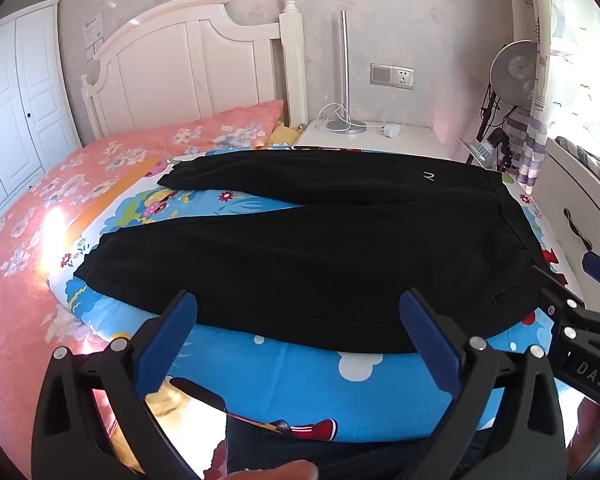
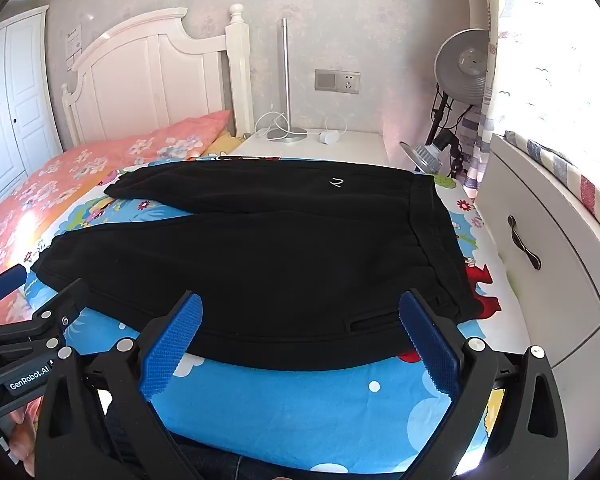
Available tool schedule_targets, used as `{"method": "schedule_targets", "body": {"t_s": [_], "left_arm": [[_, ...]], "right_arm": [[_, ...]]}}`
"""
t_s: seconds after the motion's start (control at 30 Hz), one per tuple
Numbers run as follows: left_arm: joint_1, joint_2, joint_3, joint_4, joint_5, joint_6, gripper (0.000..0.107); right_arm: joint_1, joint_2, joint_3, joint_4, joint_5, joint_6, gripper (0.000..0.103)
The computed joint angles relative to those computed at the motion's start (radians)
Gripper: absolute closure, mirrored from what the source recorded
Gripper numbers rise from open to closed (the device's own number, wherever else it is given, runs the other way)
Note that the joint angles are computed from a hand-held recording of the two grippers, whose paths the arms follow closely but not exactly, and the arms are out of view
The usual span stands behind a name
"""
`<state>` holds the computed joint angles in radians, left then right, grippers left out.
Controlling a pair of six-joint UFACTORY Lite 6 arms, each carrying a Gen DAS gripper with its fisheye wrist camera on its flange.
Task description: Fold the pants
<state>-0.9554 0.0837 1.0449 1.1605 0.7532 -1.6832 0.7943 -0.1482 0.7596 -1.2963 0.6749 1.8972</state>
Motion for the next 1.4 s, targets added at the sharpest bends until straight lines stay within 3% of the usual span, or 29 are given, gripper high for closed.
{"method": "schedule_targets", "body": {"t_s": [1.4], "left_arm": [[-0.006,0.007,0.004,0.001,-0.006,-0.007,0.006]], "right_arm": [[0.010,-0.010,-0.007,0.001,0.004,0.006,0.007]]}}
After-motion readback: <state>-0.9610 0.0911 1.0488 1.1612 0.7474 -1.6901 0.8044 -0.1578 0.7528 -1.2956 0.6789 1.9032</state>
